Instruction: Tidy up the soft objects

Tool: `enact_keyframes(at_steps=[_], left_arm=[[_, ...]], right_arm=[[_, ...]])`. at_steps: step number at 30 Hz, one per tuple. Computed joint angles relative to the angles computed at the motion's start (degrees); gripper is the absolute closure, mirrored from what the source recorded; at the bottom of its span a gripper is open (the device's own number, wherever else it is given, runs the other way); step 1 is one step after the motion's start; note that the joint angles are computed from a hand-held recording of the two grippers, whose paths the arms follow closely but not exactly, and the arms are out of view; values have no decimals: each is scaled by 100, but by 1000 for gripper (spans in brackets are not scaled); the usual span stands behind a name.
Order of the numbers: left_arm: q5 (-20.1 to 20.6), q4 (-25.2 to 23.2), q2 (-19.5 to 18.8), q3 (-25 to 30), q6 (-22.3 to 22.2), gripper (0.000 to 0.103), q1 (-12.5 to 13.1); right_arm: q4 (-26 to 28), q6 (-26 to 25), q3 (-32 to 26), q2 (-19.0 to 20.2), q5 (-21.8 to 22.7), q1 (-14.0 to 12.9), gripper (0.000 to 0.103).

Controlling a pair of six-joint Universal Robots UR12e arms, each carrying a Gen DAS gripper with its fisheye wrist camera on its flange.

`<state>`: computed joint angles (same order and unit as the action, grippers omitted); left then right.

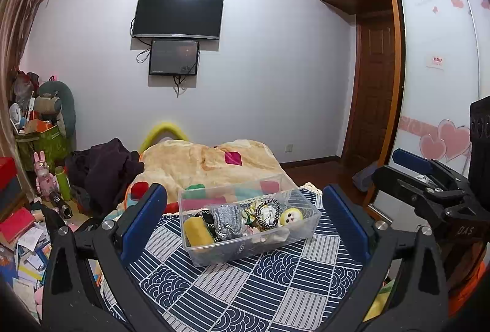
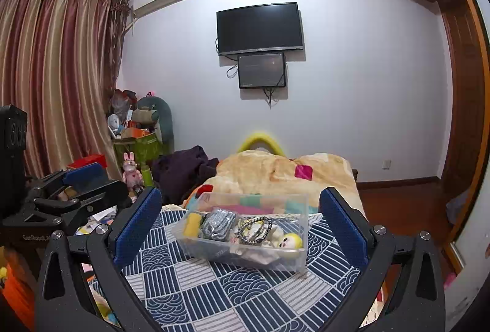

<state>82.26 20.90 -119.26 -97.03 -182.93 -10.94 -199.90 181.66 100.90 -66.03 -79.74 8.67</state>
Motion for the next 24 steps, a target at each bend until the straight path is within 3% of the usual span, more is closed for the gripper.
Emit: enact_keyframes(at_steps=[24], left_arm=[[-72,-66,11,-13,37,0,23]], right_arm=[[-75,46,33,-37,-26,9,0]])
